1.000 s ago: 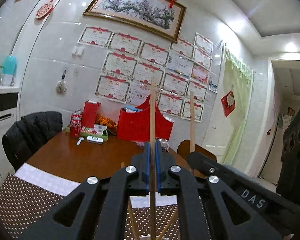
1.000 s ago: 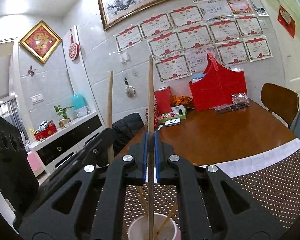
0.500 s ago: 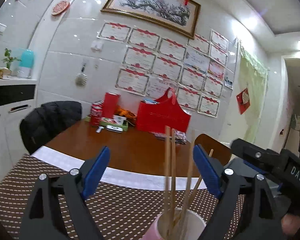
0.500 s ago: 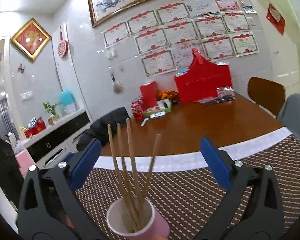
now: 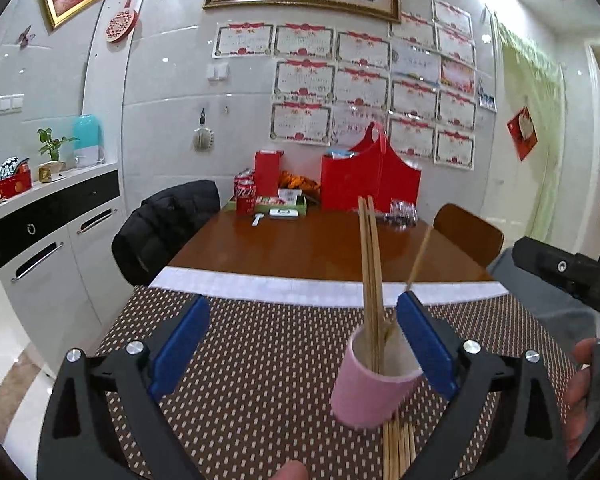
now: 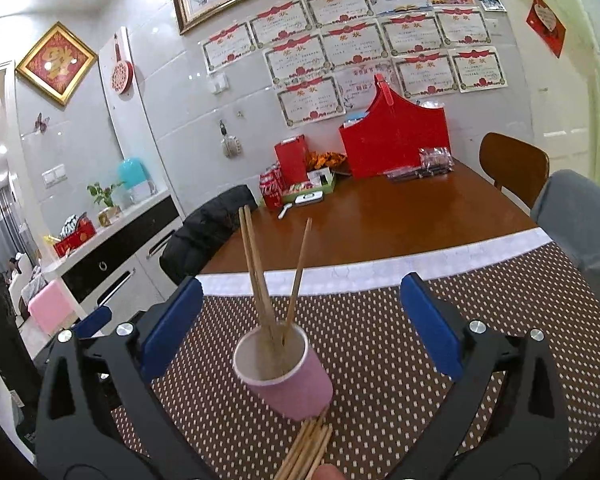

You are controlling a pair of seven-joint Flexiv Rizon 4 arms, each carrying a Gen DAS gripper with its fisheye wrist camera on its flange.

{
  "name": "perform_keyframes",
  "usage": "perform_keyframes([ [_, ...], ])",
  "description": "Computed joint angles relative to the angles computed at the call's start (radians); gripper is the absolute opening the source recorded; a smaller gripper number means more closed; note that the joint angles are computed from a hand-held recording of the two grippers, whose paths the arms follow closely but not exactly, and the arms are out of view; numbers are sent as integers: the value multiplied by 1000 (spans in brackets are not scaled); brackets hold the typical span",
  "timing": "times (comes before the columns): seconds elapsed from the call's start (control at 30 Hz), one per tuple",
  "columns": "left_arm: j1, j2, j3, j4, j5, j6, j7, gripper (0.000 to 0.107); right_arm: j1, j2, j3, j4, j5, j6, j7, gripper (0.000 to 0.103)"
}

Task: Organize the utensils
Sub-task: 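Withdraw both grippers from the cup back toward the chopstick pile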

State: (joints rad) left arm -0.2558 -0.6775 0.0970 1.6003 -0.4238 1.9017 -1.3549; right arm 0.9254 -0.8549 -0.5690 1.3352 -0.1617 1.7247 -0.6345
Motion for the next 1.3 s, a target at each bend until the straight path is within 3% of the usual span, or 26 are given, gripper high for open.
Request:
perform_keyframes([
  [0.23, -46, 94, 44, 124, 5, -48, 11, 93, 85, 111, -23, 191, 3, -4, -30, 97],
  [0.43, -12, 160, 14, 212, 56, -169, -18, 93, 116, 195, -8, 330, -23, -49, -27, 97],
  [0.67, 24, 158, -13, 252, 152, -312, -51, 93, 56, 245, 95, 427, -88, -78, 22, 97],
  [1.0, 11, 91, -3, 152, 331, -541, -73, 93, -62, 240, 232, 445, -159, -115, 79, 97],
  [1.17, -4, 63, 23, 111, 396, -587, -132, 93, -93, 235, 258, 445, -186, -119, 109, 97],
  [1.3, 43, 52, -24, 98, 386, -596, -121, 93, -145, 225, 311, 424, -203, -135, 104, 97],
])
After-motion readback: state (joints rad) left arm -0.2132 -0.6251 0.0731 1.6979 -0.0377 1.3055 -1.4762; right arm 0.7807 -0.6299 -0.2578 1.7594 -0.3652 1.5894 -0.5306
